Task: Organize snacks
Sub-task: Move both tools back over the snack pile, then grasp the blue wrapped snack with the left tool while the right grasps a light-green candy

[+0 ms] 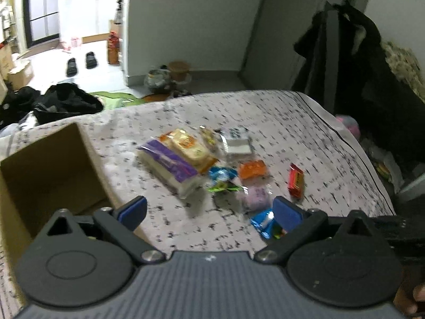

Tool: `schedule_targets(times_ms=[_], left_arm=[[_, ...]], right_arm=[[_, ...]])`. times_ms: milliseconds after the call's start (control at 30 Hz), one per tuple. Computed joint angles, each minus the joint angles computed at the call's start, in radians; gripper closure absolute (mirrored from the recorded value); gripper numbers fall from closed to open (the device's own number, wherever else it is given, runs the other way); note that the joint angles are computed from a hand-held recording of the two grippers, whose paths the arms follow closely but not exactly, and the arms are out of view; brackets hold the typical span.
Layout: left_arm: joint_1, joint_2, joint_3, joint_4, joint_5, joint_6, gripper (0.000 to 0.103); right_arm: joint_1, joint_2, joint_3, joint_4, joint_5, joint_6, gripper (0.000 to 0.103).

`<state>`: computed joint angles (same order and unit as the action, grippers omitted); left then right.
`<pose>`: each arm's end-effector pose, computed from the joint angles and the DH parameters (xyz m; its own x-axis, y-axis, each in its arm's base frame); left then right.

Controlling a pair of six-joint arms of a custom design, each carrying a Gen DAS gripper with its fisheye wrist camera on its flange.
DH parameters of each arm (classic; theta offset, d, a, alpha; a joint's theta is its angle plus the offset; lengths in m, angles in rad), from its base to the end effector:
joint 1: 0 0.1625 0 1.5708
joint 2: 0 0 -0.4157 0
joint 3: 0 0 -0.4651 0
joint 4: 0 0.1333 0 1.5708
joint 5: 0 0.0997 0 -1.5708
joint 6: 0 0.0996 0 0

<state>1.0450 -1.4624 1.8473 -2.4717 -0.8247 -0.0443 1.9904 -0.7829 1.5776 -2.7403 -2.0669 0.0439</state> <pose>-0.1268 -0.6188 0.3867 -0.8218 0.0455 -0.5680 0.4006 0.7551 -0.5191 0.3821 -0.6457 0.0788 -0.8899 -0.1616 0.4265 -0.3404 0.8578 -0.3852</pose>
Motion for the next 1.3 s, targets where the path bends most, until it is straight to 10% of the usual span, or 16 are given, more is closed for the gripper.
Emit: schedule_targets(times_ms=[533, 833, 1300], left_arm=[[0.036, 0.080, -0.016, -0.007, -0.076, 0.055, 0.025], [0.056, 0.130, -0.050, 0.018, -0.118, 0.050, 0.034], [0.063, 0.230, -0.096, 0.014, -0.153, 0.136, 0.038]], right_arm=[[-0.062, 0.032, -0.028, 0.076, 0.013, 0.098, 0.051], [-0.073, 0.041, -0.052, 0.132, 0.012, 0.081, 0.079], [-0.097, -0.013, -0.033, 0.163, -0.049, 0.093, 0.080]])
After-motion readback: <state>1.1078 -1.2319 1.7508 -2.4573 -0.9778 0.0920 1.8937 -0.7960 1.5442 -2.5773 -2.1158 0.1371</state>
